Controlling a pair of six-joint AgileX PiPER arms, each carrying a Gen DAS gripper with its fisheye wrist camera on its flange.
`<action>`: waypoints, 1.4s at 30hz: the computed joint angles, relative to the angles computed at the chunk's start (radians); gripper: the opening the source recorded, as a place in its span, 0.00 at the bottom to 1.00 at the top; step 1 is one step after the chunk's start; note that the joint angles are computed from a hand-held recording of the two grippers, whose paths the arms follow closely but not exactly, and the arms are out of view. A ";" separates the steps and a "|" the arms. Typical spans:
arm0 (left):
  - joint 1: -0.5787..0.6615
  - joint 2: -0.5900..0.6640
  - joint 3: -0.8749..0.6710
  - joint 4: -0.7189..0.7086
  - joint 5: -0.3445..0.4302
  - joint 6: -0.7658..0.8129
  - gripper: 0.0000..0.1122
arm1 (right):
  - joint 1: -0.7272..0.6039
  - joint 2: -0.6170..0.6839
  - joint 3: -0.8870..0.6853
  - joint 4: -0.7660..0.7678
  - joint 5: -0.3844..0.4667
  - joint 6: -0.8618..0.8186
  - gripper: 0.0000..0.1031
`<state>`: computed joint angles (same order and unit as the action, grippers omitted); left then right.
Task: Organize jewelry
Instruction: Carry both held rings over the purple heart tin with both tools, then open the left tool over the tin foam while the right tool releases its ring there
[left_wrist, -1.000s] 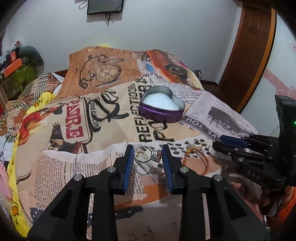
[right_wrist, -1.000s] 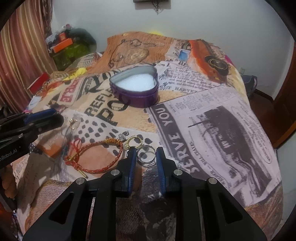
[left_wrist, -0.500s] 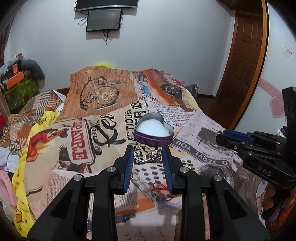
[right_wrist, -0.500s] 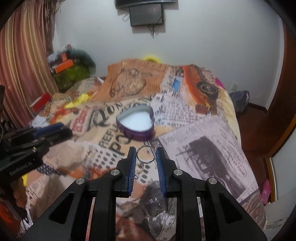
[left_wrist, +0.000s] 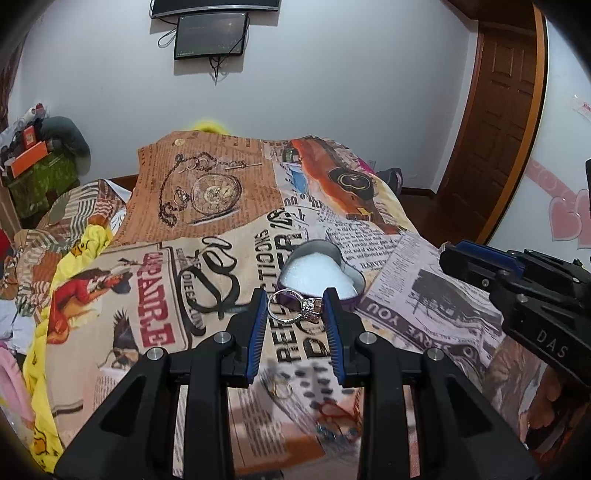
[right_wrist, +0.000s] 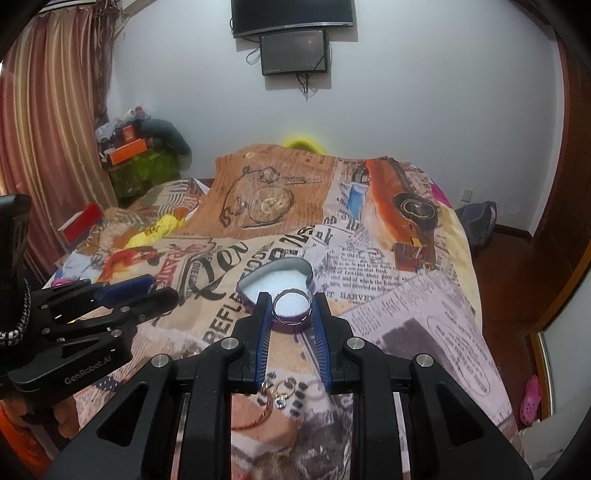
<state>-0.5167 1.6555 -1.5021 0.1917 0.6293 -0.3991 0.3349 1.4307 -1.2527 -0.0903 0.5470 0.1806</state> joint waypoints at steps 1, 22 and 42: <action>0.007 0.015 -0.020 -0.012 0.002 0.017 0.27 | -0.001 0.004 -0.002 -0.001 -0.003 -0.002 0.19; 0.083 0.347 -0.418 -0.223 0.160 0.249 0.27 | -0.110 0.287 -0.174 0.298 0.039 -0.331 0.19; 0.118 0.517 -0.650 -0.323 0.304 0.353 0.27 | -0.099 0.386 -0.250 0.345 0.085 -0.428 0.19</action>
